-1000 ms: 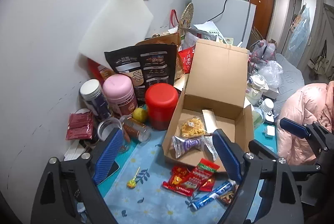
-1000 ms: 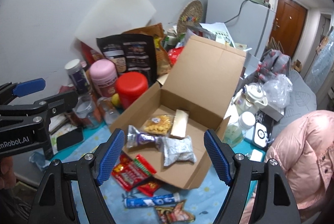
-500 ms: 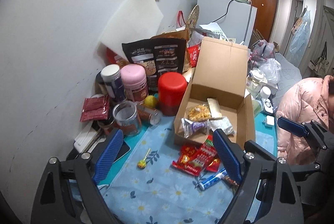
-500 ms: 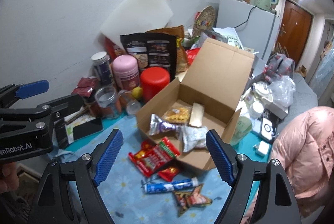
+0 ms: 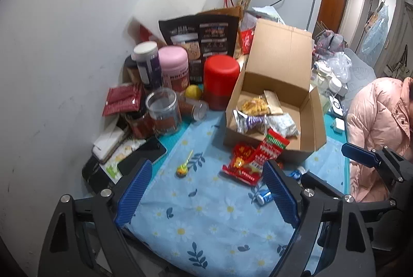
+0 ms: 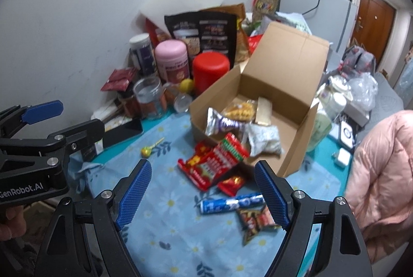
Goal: Organize snacks
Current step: 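Move both tools back over the cloth toward the remaining snacks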
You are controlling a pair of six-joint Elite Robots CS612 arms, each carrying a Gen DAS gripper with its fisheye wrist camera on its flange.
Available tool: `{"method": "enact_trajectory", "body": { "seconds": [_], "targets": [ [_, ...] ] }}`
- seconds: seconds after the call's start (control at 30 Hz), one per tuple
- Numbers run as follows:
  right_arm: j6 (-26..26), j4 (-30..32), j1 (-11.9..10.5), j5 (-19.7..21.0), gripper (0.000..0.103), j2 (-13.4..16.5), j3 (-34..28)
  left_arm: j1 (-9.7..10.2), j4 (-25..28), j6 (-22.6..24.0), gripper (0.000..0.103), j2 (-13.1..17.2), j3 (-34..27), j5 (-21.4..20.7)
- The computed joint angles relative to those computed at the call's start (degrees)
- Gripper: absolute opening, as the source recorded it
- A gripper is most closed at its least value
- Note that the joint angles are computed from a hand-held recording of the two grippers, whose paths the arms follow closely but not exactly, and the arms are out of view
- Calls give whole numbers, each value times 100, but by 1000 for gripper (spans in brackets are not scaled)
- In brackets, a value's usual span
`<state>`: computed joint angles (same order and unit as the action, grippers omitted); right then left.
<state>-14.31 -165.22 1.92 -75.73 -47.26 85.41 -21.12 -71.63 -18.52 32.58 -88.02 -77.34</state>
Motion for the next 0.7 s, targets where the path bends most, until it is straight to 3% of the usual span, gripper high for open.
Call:
{"method": "enact_trajectory", "body": {
  "seconds": [0.33,0.7],
  "targets": [
    [135,558,41,118,83,151,-17,147,180,-177,88,210,-40,-498],
    [432,1103,85,102,83,567,-366,325,210,-235,88,387,204,-897]
  ]
}}
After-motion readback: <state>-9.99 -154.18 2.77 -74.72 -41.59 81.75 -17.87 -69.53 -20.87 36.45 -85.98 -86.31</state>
